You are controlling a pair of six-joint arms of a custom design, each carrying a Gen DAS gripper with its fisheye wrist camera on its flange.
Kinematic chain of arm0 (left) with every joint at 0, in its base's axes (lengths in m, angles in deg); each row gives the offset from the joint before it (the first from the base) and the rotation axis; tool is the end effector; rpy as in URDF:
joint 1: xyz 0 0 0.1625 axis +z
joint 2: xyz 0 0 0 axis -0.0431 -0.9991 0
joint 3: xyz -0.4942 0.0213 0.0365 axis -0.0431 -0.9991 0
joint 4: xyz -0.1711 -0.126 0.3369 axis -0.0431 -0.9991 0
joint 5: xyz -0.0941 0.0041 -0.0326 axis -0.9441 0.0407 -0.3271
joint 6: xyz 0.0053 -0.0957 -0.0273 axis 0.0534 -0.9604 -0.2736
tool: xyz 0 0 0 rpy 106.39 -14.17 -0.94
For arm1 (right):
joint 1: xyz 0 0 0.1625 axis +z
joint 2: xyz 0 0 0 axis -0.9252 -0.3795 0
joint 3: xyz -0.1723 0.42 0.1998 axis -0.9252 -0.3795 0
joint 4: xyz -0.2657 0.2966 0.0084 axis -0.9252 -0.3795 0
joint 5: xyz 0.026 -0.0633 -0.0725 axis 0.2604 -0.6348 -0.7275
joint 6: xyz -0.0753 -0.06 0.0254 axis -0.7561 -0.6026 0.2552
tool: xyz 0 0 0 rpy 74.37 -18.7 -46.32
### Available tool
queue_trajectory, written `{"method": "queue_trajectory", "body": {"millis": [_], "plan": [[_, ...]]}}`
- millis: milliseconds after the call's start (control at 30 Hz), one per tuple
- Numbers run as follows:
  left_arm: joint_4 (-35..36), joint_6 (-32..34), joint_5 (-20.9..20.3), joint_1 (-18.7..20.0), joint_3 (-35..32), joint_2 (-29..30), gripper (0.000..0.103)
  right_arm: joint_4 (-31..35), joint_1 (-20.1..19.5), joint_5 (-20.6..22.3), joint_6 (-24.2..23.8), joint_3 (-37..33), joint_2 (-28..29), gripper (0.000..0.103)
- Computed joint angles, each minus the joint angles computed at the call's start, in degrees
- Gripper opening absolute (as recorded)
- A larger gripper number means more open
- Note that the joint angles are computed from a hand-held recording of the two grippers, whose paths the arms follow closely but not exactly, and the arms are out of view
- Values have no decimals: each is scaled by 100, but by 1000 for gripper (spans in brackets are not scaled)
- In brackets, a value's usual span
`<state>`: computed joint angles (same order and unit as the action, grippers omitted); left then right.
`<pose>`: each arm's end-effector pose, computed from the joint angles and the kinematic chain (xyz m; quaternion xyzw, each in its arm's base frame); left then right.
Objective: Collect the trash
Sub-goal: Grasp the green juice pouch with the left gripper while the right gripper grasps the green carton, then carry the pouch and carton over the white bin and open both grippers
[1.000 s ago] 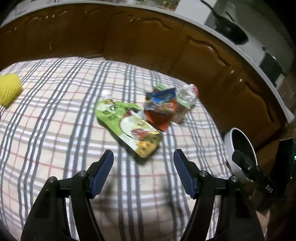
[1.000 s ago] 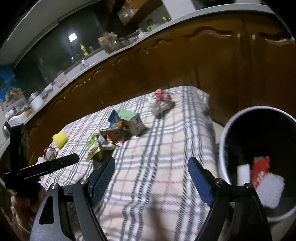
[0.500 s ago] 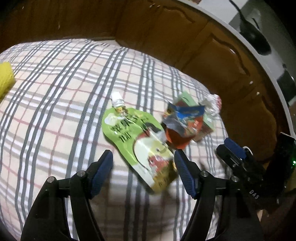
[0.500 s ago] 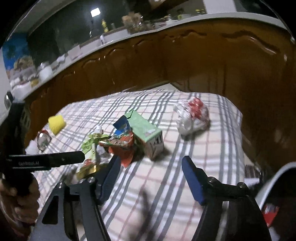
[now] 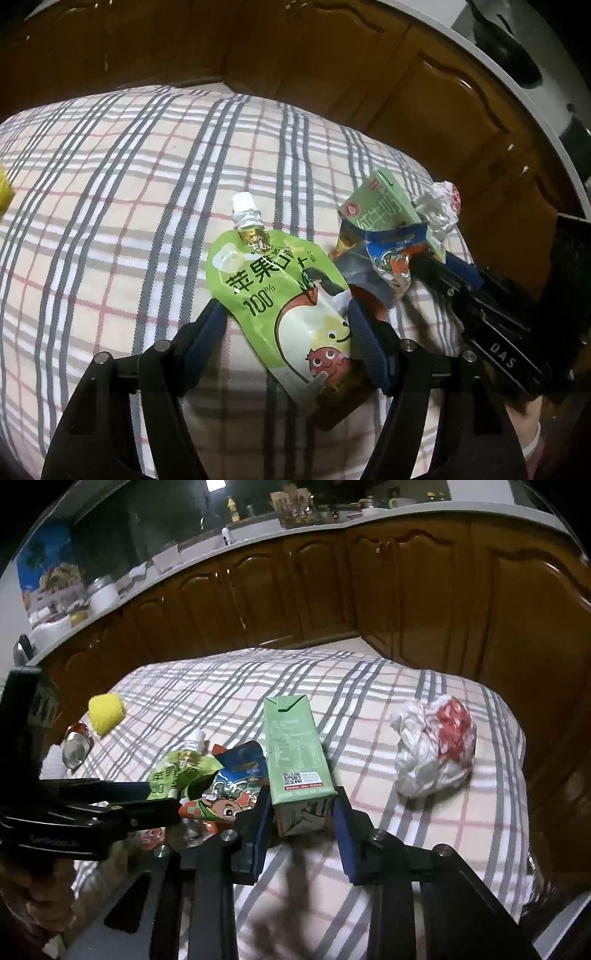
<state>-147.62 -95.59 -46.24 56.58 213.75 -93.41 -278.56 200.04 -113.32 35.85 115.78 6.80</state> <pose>-0.0036 -0.3092 0.2673 0.1951 0.9504 -0.1556 0.1859 0.3147 -0.2524 -0.0400 0.1484 -0.8963 0.3376 0.2462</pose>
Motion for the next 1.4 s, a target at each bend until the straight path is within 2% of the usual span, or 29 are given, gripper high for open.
{"method": "queue_trajectory", "body": {"millis": [67, 267, 333, 467, 500, 533, 567, 600, 667, 733, 767, 867, 1067, 1100, 1133, 1167, 1200, 1233, 1300, 1367, 1400], "plan": [[-7, 100, -72, -3, 28, -52, 63, -13, 81, -25, 244, 83, -7, 32], [331, 350, -248, -214, 106, -506, 51, -91, 628, -300, 1414, 460, 44, 32], [428, 475, -295, -271, 125, -624, 50, 162, 911, -526, 1978, 572, 49, 32], [1046, 553, -540, -366, 95, -1149, 48, 399, 1270, -728, 2720, 761, 53, 32], [1328, 492, -590, -456, 80, -1374, 37, 561, 1376, -769, 2972, 813, 30, 32], [1485, 494, -679, -473, 62, -1477, 31, 651, 1421, -751, 3126, 852, 19, 33], [1696, 457, -762, -517, 38, -1623, 31, 769, 1462, -726, 3241, 846, 1, 36], [1890, 398, -780, -588, 24, -1767, 31, 809, 1488, -668, 3317, 872, -5, 36], [2207, 310, -677, -802, 35, -2055, 31, 679, 1554, -600, 3282, 890, 46, 46], [2376, 276, -578, -939, 48, -2222, 31, 686, 1619, -696, 3281, 893, 55, 49], [2479, 246, -519, -1009, 59, -2312, 31, 728, 1652, -780, 3317, 911, 30, 49], [2445, 360, -569, -884, 60, -2338, 31, 865, 1688, -857, 3342, 879, -19, 49], [2281, 485, -664, -678, 59, -2302, 31, 1211, 1417, -873, 2769, 565, -23, 49], [2302, 458, -661, -715, 62, -2342, 30, 1266, 1345, -846, 2686, 514, -5, 48], [2368, 423, -663, -767, 57, -2414, 29, 1335, 1299, -813, 2692, 485, 3, 39], [2445, 380, -658, -855, 55, -2515, 28, 1353, 1310, -799, 2740, 478, 12, 33], [2528, 325, -647, -969, 51, -2628, 11, 1306, 1342, -804, 2790, 485, 30, 33], [2583, 294, -650, -1020, 38, -2673, 8, 1337, 1404, -846, 2876, 494, 21, 33], [2602, 268, -808, -1062, 1, -2729, 5, 1588, 1595, -1030, 3179, 516, -51, 33], [2877, -3, -607, -1478, 13, -2961, 4, 1696, 1778, -1190, 3489, 592, -119, 33], [3018, -138, -565, -1690, 16, -3085, 4, 1856, 1922, -1313, 3797, 658, -208, 33]]}}
